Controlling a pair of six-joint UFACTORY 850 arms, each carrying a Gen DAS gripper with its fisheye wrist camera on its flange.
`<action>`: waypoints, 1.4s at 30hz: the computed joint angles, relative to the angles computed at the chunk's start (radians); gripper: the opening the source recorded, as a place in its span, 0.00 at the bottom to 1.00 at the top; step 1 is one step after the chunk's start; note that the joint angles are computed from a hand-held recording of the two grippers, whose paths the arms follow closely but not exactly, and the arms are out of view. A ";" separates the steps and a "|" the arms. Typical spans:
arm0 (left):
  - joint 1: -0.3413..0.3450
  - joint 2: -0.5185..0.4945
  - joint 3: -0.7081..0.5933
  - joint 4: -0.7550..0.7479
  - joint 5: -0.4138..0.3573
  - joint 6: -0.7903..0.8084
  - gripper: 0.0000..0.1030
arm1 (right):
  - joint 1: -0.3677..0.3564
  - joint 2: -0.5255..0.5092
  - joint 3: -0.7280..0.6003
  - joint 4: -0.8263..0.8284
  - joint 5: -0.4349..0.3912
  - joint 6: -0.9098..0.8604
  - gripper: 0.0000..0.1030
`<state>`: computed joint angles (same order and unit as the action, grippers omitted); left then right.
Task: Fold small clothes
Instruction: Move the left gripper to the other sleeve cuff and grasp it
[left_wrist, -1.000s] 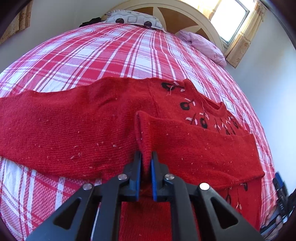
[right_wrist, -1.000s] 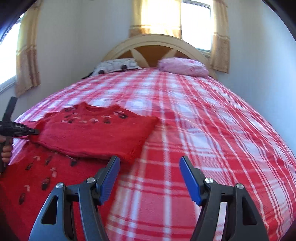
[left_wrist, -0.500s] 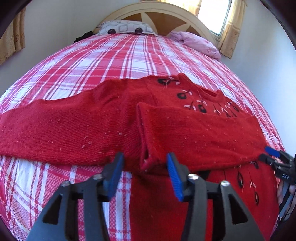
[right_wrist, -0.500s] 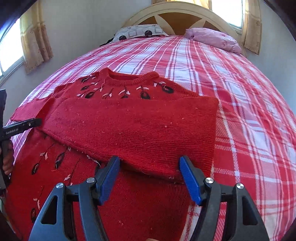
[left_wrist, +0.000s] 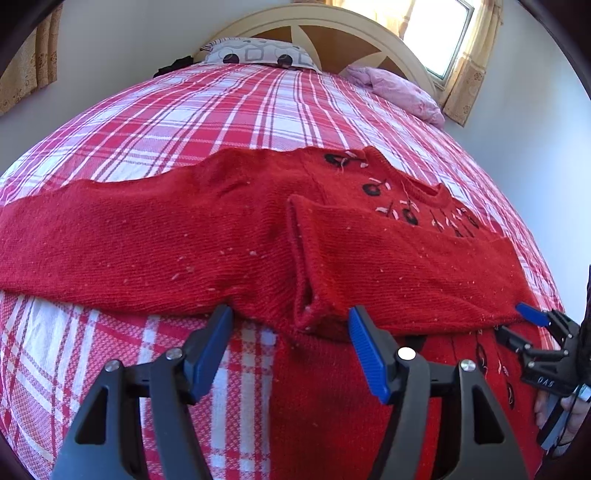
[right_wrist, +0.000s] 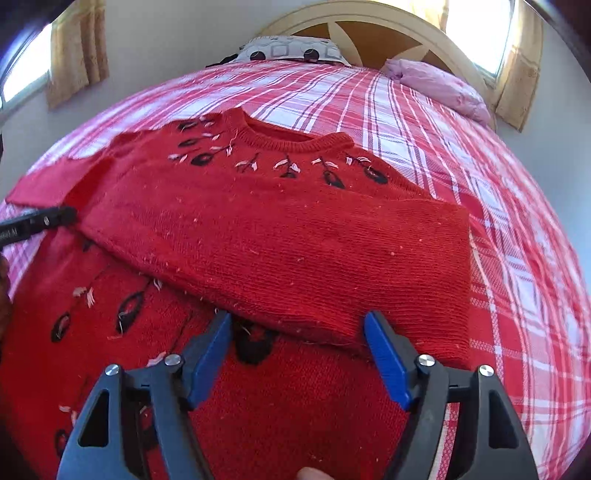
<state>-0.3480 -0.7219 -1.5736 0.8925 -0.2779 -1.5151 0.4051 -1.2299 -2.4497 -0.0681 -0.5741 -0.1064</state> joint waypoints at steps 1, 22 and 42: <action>0.001 0.004 0.005 0.010 0.000 -0.012 0.66 | 0.002 0.013 0.025 -0.015 0.016 0.005 0.74; 0.201 0.282 0.386 0.237 -0.227 -0.550 0.66 | -0.002 0.038 0.087 0.041 0.076 -0.048 0.83; 0.325 0.281 0.430 0.477 -0.118 -1.098 0.52 | -0.005 0.050 0.108 0.063 0.097 -0.068 0.84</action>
<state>-0.0234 -0.4406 -1.1437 1.3692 -0.3961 -2.6127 0.4001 -1.1803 -2.3412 -0.0053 -0.4772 -0.1742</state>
